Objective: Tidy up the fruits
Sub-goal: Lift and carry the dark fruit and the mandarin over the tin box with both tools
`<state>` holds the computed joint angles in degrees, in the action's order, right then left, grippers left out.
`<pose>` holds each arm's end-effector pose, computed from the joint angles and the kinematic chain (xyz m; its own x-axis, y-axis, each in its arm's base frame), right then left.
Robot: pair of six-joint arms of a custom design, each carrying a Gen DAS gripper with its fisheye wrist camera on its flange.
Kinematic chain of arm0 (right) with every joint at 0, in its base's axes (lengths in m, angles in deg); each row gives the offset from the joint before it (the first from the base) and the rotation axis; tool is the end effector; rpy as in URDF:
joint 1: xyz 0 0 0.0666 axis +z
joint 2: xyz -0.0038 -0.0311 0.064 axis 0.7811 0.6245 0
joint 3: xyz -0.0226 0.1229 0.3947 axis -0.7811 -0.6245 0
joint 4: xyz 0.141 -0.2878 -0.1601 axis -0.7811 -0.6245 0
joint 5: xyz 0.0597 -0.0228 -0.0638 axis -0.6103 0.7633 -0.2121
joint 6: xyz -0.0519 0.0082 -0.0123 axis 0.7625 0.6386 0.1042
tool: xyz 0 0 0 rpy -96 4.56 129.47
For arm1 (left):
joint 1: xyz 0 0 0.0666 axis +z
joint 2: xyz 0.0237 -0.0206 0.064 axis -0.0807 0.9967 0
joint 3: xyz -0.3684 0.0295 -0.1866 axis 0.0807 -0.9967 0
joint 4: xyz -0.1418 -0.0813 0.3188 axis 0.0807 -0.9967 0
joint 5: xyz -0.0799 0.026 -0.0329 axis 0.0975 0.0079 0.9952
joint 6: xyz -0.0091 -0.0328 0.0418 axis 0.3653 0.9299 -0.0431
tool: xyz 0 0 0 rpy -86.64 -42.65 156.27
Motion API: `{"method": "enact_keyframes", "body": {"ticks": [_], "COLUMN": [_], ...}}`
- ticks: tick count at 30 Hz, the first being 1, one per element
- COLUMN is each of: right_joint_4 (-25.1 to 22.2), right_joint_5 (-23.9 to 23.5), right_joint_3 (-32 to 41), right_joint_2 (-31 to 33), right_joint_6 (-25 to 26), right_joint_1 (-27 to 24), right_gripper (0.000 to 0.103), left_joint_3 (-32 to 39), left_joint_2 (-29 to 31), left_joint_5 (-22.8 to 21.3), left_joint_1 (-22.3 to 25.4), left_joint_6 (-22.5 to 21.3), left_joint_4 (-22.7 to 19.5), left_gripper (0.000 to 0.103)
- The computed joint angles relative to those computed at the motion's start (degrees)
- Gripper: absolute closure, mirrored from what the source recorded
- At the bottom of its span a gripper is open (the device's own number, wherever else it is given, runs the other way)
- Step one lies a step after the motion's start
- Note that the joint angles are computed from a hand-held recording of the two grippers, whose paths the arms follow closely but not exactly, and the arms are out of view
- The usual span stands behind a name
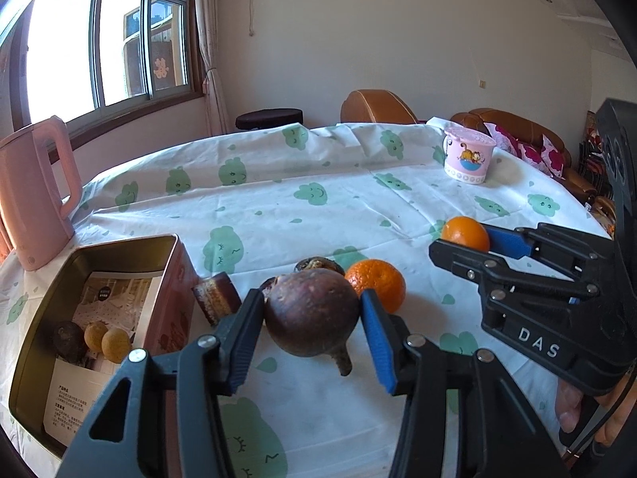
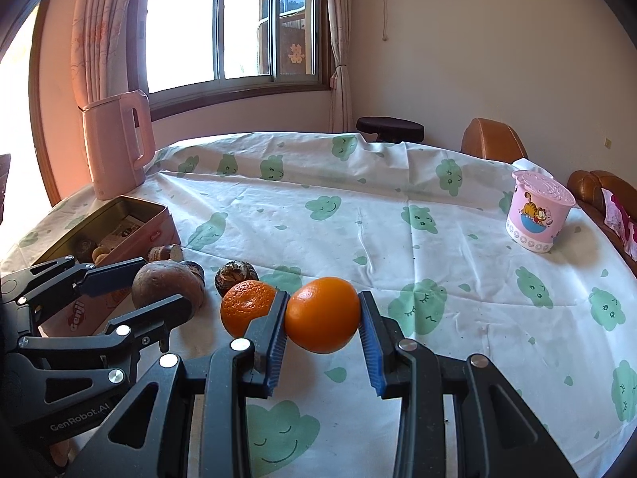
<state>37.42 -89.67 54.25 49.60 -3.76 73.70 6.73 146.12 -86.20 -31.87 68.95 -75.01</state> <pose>0.6136 0.2555 0.2720 -0.5068 -0.2828 -0.8144 -0.4903 0.8716 0.0025 0.5593 -0.2733 0.2743 -0.5947 0.0089 -0.8039 -0.0063 0.9999 0.0157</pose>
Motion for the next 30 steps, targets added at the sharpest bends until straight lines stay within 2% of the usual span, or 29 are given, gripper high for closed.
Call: {"method": "enact_keyframes", "body": {"ticks": [30], "right_joint_4": [10.21], "right_joint_5": [-1.59], "right_joint_3": [-6.33], "right_joint_2": [-2.99], "right_joint_6": [-0.86], "right_joint_1": [-0.49], "right_gripper": [0.067], "left_joint_3": [-5.23], "left_joint_2": [-2.7], "left_joint_5": [-4.29], "left_joint_1": [-0.71], "left_joint_6": [-0.08], "left_joint_4": [8.58], "left_gripper": [0.052]}}
